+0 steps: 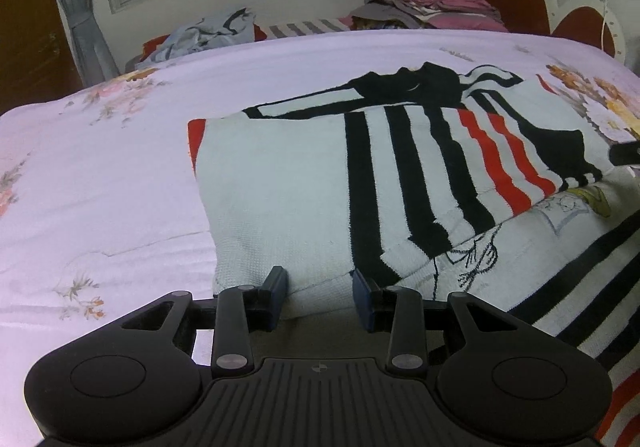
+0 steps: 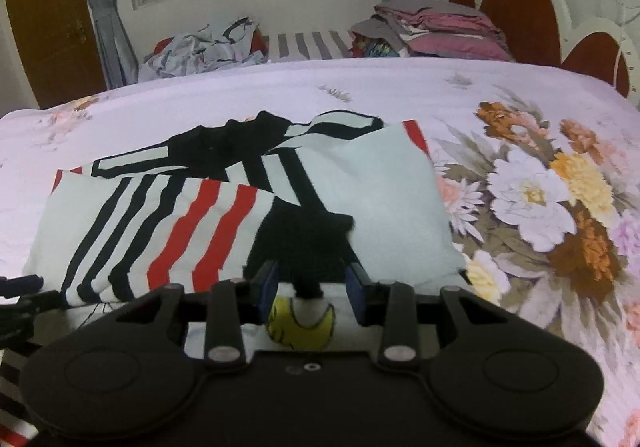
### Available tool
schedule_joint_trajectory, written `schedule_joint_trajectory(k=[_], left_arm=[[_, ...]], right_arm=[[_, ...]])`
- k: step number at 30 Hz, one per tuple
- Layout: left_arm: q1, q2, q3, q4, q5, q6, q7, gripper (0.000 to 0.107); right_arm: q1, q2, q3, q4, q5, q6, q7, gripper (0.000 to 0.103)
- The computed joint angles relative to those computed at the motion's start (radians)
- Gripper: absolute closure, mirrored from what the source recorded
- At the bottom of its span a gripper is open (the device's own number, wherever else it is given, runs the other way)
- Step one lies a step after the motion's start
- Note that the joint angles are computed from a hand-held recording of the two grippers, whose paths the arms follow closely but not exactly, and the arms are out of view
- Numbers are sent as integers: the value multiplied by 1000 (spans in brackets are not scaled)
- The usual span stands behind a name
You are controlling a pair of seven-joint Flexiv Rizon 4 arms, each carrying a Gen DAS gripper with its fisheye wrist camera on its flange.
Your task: Fold small clothes
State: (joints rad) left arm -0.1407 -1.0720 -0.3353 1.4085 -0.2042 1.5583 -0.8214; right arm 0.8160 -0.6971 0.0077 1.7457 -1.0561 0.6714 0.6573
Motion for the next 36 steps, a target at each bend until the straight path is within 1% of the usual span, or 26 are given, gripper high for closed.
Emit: schedule_joint_trajectory(k=[1,2,3,4,5,6,8,10,13,14,16,18,21,23,27,30,31,32,33,35,36], left_arm=[[0,6,2,5,-3,-3,-5,69],[3,14,-1,17,-4,-1,-9,63],[10,18,-11,24,-5,3,-10,47],[21,23,-25,39,-5,18,-11,37],[22,28,-26,59,0,59,-20,27],[21,30,-22,69,8,81,-26,27],[20,41,-13,88,15,81,-42,27],[7,52,12,104,16,94,-68,27],[6,87,26,164,27,133,-109,27],[21,102,13,196,38,149,-119,27],[33,132,12,253,58,176,-141,27],[38,165,24,312,74,203,-168,27],[70,211,16,415,111,260,-210,27],[74,245,35,484,124,295,-251,28],[127,289,12,605,172,337,-328,28],[166,311,2,687,222,380,-379,28],[189,317,-13,711,235,379,-401,28],[238,317,-53,736,258,377,-427,35],[289,313,-95,760,277,373,-456,46],[379,295,-170,797,312,359,-506,53],[415,283,-196,817,325,362,-530,54]], right_arm=[[0,6,4,8,2,3,7,67],[3,10,9,10,11,-7,2,67],[6,16,13,13,18,-20,-4,66],[8,21,15,19,16,-22,-2,65],[9,28,16,29,10,-18,6,63],[9,34,19,36,6,-18,9,62],[9,41,22,45,-3,-19,10,62],[9,48,20,58,-31,-6,25,62],[9,64,23,87,-69,7,60,62],[8,75,27,103,-84,16,79,61],[11,101,42,143,-100,9,110,58],[16,136,61,196,-126,4,165,53],[18,191,106,285,-144,-2,261,53],[24,224,140,339,-145,-15,323,53],[33,256,188,416,-170,-1,437,53],[37,263,207,460,-213,36,532,53],[38,265,211,474,-233,49,573,53],[40,263,214,484,-249,58,610,53],[41,262,215,494,-270,69,648,53],[34,258,210,517,-356,112,756,53],[30,257,210,525,-397,126,806,53]])
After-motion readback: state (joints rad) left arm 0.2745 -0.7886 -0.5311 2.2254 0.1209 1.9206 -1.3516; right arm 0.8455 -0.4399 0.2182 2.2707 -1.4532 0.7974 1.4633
